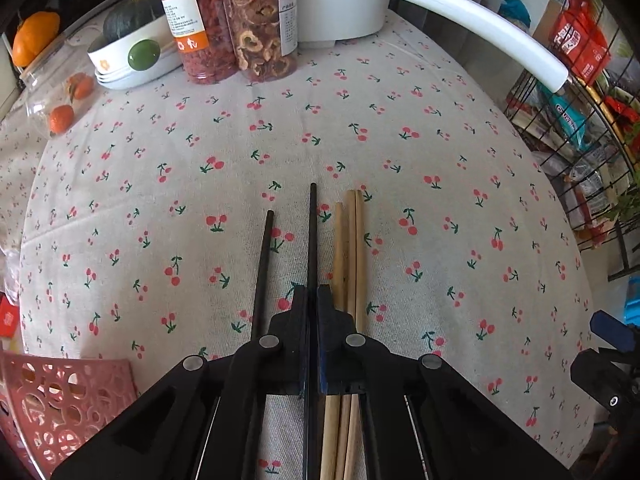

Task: Organize utensils
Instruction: 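Grasp a black chopstick from the pile with the left tool, then lift the black chopstick with the left tool toward the pink basket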

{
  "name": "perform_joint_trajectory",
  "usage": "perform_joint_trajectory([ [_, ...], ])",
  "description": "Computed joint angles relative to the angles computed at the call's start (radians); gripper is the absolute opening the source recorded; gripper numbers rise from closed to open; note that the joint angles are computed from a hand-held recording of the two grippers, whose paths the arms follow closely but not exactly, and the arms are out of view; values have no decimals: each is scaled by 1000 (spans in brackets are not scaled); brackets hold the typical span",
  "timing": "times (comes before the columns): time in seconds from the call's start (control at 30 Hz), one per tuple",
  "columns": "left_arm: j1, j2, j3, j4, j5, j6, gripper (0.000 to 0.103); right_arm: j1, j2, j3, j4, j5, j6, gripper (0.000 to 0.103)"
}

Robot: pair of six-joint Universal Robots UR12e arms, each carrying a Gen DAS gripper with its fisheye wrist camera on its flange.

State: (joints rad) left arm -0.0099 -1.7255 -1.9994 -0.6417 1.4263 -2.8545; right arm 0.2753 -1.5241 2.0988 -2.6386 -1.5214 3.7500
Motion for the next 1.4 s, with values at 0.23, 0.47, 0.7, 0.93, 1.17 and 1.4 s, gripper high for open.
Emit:
perform_joint_trajectory([
  [0.23, -25, -20, 17, 10, 54, 11, 7, 1, 8, -8, 9, -2, -5, 93],
  [0.47, -28, 3, -7, 7, 60, 45, 6, 7, -2, -3, 19, -14, 6, 93],
  [0.7, 26, 127, -94, 12, -55, 126, 5, 21, -22, 2, 22, -47, 28, 93],
  [0.93, 133, 283, -176, -14, -218, 232, 5, 46, -45, 7, 23, -57, 80, 93],
  [1.17, 273, 403, -232, -77, -380, 292, 5, 95, -37, -22, 59, -96, 87, 93],
  [1.4, 381, 453, -247, -141, -504, 348, 5, 138, -1, -65, 98, -133, 20, 93],
])
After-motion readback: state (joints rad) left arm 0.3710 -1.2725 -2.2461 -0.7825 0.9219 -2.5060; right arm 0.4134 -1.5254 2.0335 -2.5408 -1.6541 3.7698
